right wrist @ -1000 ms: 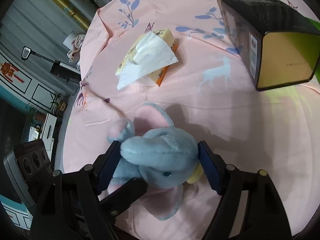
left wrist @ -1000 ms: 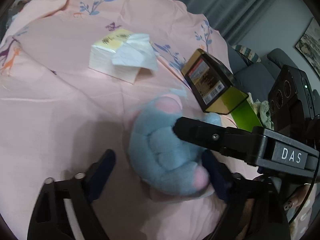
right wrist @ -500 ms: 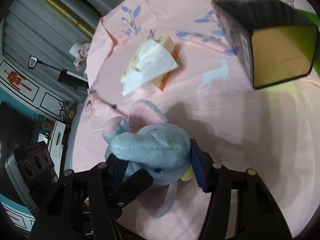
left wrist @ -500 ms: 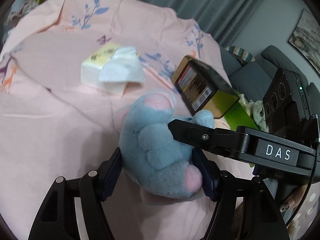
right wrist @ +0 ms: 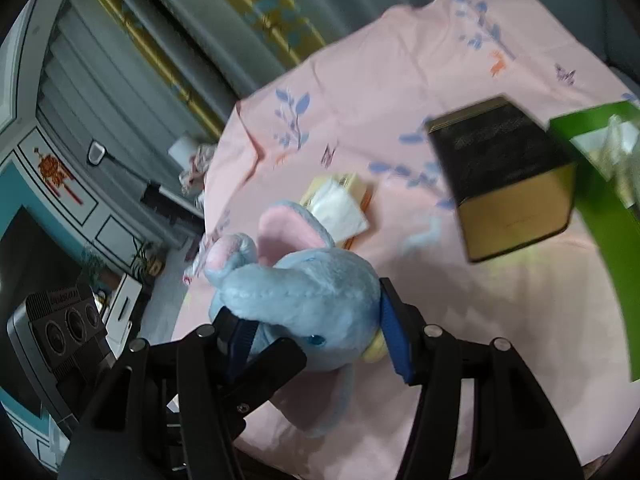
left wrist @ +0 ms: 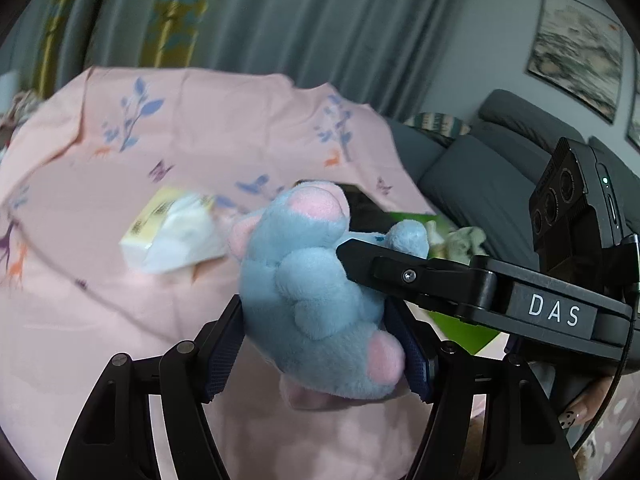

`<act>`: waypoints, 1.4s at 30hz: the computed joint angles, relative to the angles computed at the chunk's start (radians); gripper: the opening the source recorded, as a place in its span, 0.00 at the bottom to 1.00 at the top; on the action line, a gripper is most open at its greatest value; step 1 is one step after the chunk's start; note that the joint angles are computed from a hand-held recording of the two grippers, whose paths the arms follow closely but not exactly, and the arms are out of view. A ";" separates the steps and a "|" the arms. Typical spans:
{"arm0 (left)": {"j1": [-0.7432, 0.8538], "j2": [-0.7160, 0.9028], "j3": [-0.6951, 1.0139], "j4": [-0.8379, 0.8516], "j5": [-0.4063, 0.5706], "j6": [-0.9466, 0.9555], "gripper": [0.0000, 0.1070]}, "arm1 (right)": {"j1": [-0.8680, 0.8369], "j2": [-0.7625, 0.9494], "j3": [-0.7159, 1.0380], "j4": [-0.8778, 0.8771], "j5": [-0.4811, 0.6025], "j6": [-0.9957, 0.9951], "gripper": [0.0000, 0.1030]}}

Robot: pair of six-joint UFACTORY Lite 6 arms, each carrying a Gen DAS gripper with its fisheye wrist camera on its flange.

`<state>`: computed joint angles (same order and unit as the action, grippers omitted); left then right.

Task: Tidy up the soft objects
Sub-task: 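Carry the plush elephant over the green box and lower it in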

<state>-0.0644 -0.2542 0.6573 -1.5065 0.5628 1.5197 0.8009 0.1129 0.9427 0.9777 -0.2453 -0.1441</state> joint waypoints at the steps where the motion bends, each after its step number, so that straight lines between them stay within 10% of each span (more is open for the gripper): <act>1: -0.039 -0.005 0.012 -0.011 -0.022 -0.003 0.66 | -0.003 -0.029 -0.023 0.014 -0.012 -0.014 0.54; 21: -0.556 0.319 0.373 -0.307 -0.198 0.177 0.66 | -0.232 -0.710 -0.487 0.537 -0.098 -0.586 0.54; 42: -0.743 0.889 0.949 0.154 -0.127 -0.378 0.66 | -0.794 -0.854 -0.690 1.270 0.140 -1.382 0.54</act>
<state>-0.8076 0.6343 1.6061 -1.3527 0.4359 1.1413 0.0065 -0.7414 0.2530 2.2477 -0.1049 -1.5259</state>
